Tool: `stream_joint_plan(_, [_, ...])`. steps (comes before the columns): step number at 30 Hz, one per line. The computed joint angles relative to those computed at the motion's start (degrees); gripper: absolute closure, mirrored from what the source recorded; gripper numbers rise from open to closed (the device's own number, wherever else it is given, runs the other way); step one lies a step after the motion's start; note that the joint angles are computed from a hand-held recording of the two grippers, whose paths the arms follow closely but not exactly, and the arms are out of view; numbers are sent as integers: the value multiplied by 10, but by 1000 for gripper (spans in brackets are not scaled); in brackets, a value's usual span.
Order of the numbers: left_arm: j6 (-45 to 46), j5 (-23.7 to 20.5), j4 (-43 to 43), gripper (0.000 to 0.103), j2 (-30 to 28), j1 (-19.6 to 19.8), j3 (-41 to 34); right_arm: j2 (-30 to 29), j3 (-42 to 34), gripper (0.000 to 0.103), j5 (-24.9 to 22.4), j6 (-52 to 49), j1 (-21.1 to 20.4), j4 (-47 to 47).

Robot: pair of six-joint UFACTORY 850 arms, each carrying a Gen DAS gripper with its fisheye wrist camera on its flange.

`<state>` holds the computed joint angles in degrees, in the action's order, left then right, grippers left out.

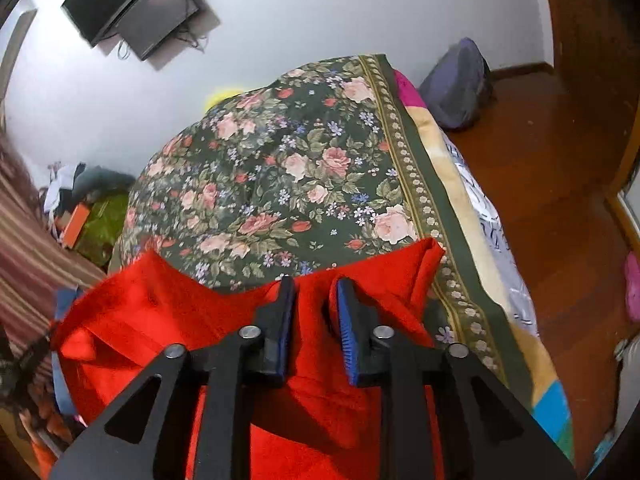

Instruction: Fold large clothes

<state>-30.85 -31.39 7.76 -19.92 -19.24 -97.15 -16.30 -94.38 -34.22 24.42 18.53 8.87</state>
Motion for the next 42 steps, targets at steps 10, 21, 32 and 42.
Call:
stream_joint_plan(10, [-25, -49, 43, 53, -6, -17, -37, 36, -1, 61, -14, -26, 24, -100])
stream_joint_plan(21, [-91, -90, 198, 40, 50, -78, 25, 61, 50, 61, -57, -95, 62, -113])
stream_joint_plan(32, [-74, -151, 245, 37, 2, -90, 13, 52, 64, 61, -63, -105, 107, -159])
stream_joint_plan(42, [-134, -177, 266, 33, -65, -28, -67, 34, 64, 60, -42, -81, 127, -214])
